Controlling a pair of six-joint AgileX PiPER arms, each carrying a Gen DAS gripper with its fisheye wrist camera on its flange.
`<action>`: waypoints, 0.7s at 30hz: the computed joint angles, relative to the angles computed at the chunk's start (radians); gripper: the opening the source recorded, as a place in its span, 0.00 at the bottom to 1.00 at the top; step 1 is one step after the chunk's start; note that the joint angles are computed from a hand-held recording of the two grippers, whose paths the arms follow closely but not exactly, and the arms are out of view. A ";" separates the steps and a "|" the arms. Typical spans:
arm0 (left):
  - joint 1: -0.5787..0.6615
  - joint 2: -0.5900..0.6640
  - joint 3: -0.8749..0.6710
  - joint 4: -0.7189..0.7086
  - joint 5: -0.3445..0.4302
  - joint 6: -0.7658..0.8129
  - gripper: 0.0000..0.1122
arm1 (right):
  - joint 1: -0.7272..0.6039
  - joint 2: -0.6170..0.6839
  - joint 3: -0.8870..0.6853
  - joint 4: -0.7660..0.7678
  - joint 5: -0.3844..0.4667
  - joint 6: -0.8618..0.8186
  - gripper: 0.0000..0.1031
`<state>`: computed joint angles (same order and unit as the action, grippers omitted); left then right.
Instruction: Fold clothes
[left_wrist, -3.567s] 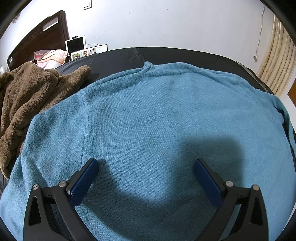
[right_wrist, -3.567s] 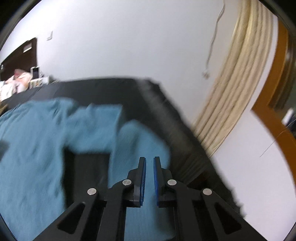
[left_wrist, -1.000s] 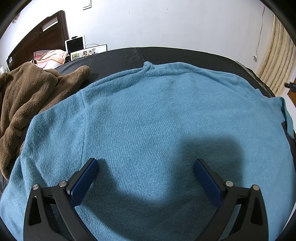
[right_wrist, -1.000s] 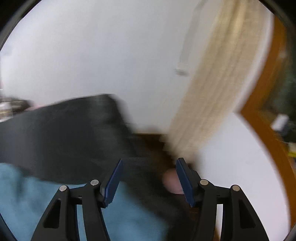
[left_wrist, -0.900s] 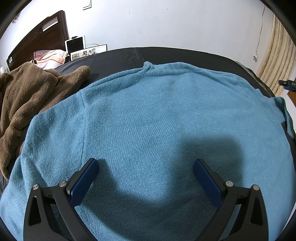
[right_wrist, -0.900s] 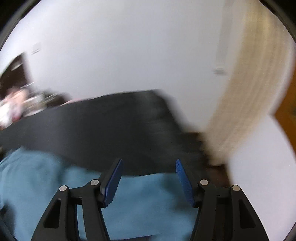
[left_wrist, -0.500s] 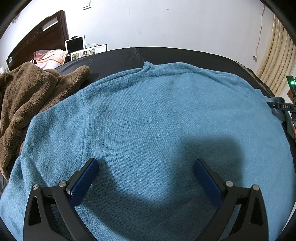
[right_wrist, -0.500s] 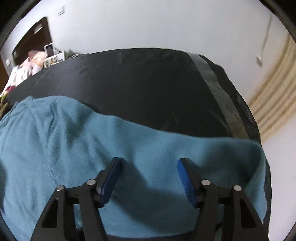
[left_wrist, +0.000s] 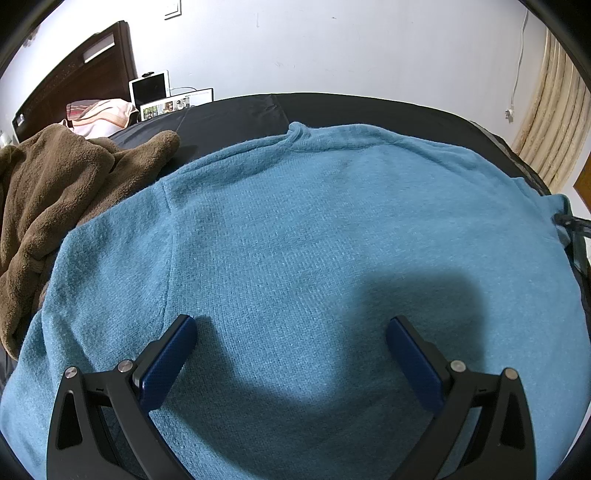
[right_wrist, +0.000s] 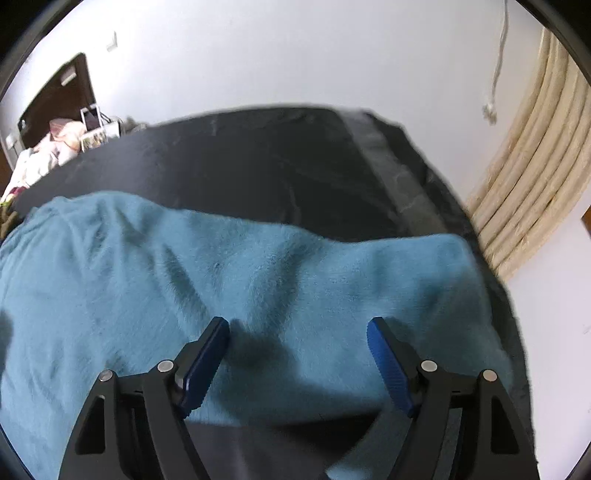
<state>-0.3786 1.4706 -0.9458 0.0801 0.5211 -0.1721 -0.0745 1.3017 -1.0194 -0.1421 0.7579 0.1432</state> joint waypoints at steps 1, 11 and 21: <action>0.001 0.000 0.000 -0.001 0.000 0.001 0.92 | -0.021 -0.040 0.012 0.033 -0.007 -0.036 0.75; 0.002 0.000 -0.001 -0.004 0.001 0.006 0.92 | -0.293 -0.280 0.150 0.239 0.076 -0.379 0.75; 0.005 -0.003 0.000 -0.006 0.003 0.010 0.92 | -0.206 -0.210 0.221 0.200 -0.002 -0.324 0.75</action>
